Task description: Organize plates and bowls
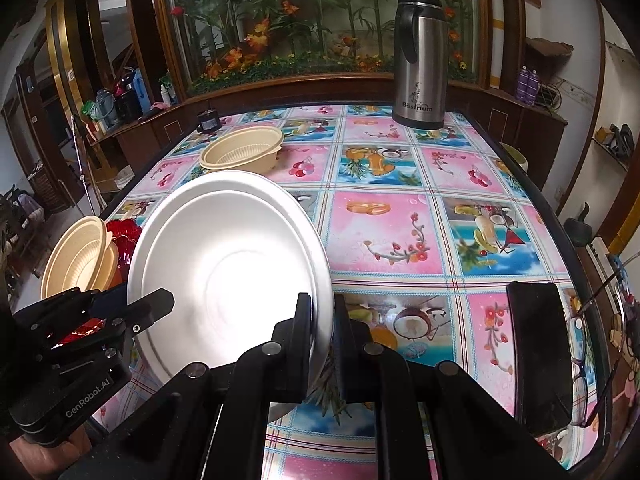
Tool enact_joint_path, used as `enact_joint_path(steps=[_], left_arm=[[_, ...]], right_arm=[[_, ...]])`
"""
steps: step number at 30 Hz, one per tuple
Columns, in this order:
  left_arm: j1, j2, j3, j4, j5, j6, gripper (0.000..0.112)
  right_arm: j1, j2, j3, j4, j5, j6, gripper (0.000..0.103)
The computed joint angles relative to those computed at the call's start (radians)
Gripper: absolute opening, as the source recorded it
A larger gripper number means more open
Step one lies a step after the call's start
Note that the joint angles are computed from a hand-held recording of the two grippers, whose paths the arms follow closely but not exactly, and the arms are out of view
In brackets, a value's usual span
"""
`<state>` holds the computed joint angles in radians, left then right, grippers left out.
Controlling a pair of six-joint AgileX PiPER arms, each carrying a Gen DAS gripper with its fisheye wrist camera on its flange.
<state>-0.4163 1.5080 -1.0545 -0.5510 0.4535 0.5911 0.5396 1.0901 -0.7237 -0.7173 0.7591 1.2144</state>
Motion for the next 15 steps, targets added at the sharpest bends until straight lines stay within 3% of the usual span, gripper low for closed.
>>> enact_joint_path(steps=[6, 15], left_arm=[[0.076, -0.051, 0.0, -0.084, 0.032, 0.077, 0.03], [0.273, -0.134, 0.002, -0.198, 0.098, 0.2, 0.031]], right_arm=[[0.036, 0.024, -0.069, -0.013, 0.029, -0.016, 0.011], [0.017, 0.124, -0.229, 0.166, -0.061, -0.211, 0.011]])
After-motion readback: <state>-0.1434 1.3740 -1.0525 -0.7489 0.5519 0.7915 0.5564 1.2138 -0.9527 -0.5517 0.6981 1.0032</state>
